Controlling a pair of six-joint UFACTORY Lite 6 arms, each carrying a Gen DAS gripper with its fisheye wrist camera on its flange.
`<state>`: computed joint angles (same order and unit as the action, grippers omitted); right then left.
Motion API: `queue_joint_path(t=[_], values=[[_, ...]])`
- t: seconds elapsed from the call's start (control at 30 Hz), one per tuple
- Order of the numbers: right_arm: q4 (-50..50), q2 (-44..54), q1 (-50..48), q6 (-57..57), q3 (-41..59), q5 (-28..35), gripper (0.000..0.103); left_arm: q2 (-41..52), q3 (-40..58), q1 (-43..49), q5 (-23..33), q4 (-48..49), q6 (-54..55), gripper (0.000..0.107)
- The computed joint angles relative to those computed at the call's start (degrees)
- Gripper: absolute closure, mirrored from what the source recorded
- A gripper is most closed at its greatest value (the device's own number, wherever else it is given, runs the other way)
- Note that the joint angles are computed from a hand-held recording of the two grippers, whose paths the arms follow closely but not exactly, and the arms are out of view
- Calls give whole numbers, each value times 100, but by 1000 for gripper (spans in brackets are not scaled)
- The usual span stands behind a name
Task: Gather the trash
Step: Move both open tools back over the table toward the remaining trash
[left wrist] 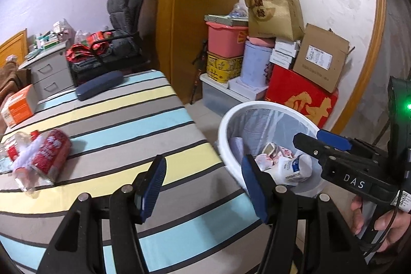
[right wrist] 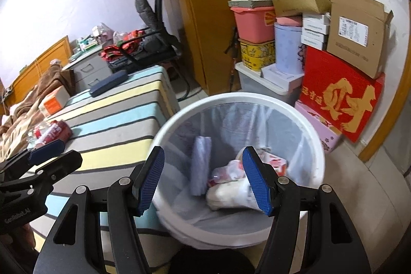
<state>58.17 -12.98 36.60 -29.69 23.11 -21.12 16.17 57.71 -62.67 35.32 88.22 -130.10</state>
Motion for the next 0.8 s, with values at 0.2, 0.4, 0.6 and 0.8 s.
queue_joint_path(t=[0.2,0.4,0.6,0.8], values=[[264,412,638,50,351,-262,38,-805,-959,-110,359,13,-369,43],[306,1025,1223,181,898,-447,38,-1633,-1937,-69,558,-43,-727,43],[178,1728,1519,209,1576,-350,38,-2639,-2968,4,792,-287,-873,40],[127,2301,1734,279,2211,-218,38,-3744,-3863,202,989,-732,-584,39]])
